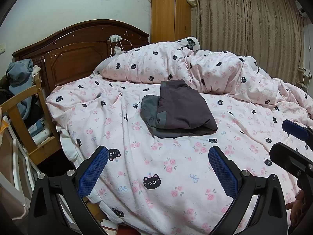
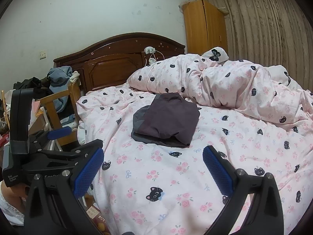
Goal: Fold clothes
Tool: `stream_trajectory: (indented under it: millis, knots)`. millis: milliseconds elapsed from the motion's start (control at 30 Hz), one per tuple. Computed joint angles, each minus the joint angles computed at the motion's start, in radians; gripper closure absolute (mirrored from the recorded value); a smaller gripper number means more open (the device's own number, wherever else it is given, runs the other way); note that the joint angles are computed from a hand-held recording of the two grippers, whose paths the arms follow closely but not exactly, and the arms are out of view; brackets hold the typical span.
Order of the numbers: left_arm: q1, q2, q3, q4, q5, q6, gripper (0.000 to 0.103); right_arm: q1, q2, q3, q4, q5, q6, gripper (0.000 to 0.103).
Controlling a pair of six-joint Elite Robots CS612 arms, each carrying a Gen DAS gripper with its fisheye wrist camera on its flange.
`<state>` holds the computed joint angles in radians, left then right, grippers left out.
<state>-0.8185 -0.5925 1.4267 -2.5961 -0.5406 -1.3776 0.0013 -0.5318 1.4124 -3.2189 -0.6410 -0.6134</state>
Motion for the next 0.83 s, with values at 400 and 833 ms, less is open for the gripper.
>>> stream_trajectory:
  millis: [400, 833]
  knots:
    - [-0.002, 0.000, 0.005, -0.022, 0.003, 0.012, 0.002, 0.002, -0.003, 0.001, 0.016, -0.009, -0.013, 0.000]
    - [-0.001, 0.000, 0.007, -0.039, 0.001, 0.025, 0.002, 0.003, -0.004, -0.004, 0.021, -0.014, -0.006, 0.000]
